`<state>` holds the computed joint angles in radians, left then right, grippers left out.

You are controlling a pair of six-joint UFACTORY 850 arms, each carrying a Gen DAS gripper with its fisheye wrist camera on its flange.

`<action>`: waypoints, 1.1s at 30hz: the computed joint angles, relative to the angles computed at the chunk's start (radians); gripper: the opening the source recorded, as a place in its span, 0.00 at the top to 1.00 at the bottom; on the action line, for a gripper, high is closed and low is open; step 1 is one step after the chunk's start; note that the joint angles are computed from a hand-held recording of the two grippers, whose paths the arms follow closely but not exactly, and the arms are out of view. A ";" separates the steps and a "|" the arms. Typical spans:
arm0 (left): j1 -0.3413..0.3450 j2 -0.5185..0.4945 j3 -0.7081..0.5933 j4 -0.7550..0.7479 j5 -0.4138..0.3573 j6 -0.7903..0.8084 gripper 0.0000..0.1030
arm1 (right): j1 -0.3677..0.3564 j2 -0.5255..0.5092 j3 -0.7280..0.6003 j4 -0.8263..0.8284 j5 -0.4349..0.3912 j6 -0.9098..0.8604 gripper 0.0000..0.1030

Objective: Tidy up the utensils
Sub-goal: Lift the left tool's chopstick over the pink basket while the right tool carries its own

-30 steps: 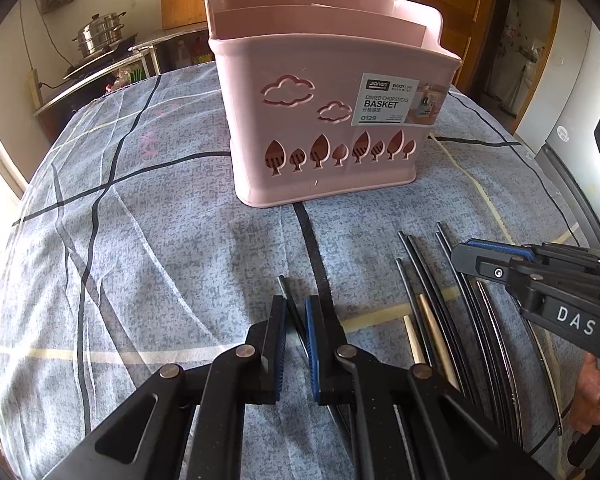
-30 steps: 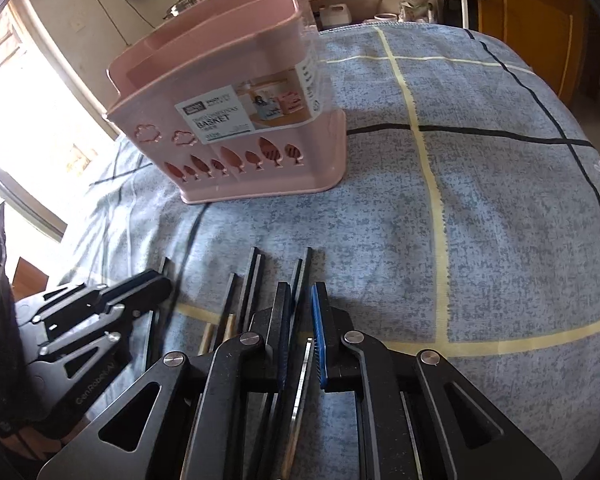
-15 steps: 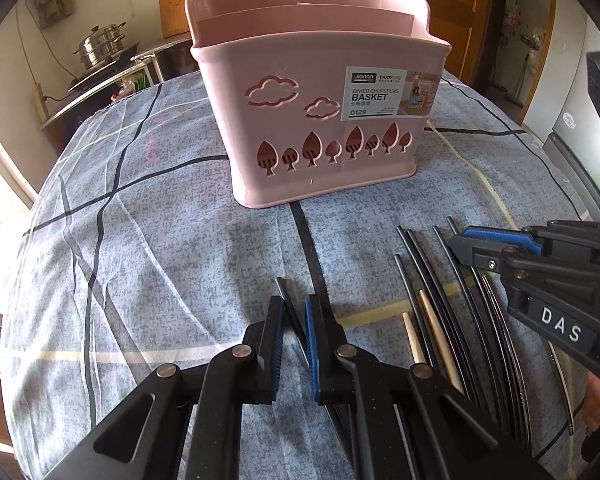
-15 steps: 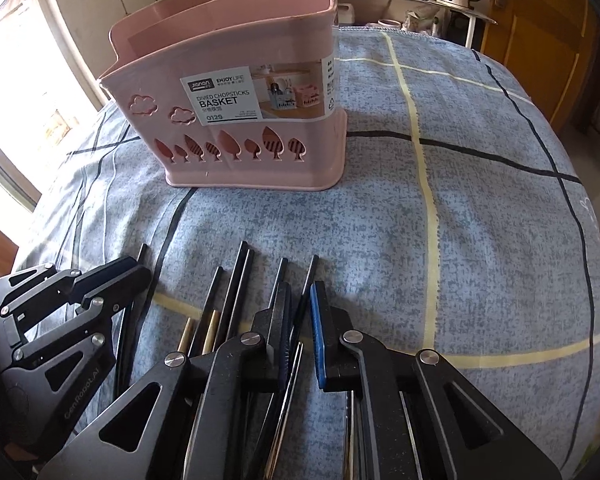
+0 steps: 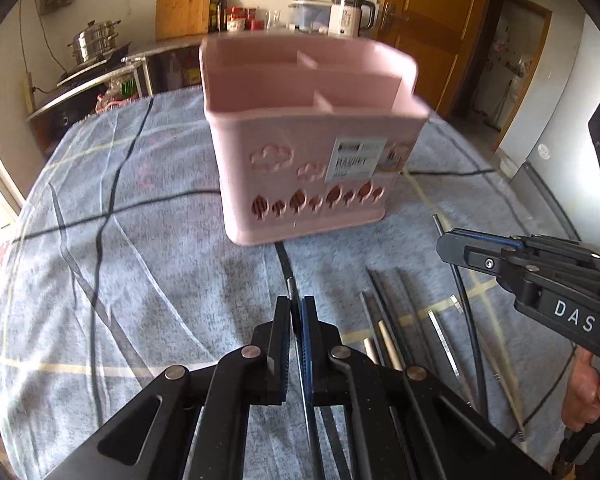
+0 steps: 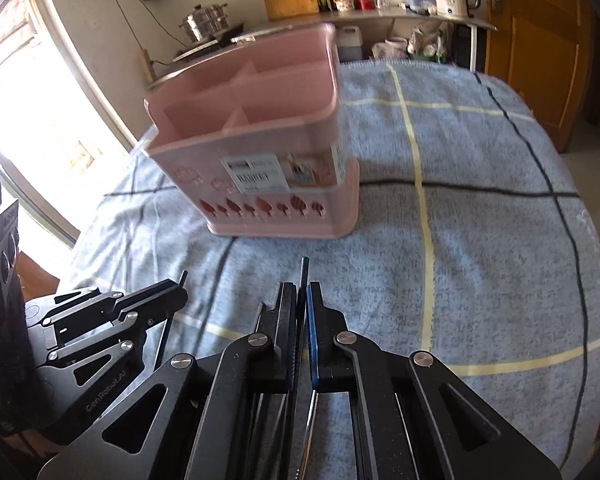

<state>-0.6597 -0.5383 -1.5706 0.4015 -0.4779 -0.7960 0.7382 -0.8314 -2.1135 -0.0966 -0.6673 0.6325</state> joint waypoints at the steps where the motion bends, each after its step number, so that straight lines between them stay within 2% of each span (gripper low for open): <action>1: 0.001 0.012 0.004 0.006 0.008 -0.004 0.96 | 0.002 0.010 0.003 -0.011 0.011 0.006 0.96; 9: 0.002 0.108 0.023 0.144 0.060 -0.102 0.96 | 0.014 0.074 0.017 -0.136 0.082 0.084 0.96; 17: -0.008 0.164 0.023 0.311 0.072 -0.222 0.96 | 0.030 0.127 0.038 -0.296 0.135 0.183 0.96; 24: -0.016 0.205 0.051 0.423 0.090 -0.329 0.96 | 0.045 0.169 0.080 -0.426 0.157 0.275 0.96; 33: -0.038 0.245 0.097 0.461 0.077 -0.376 0.96 | 0.070 0.213 0.137 -0.473 0.150 0.294 0.96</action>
<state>-0.6973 -0.2929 -1.4737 0.8624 -0.4012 -1.1721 0.8086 -0.6189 -1.9767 -0.5695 -0.5177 0.9265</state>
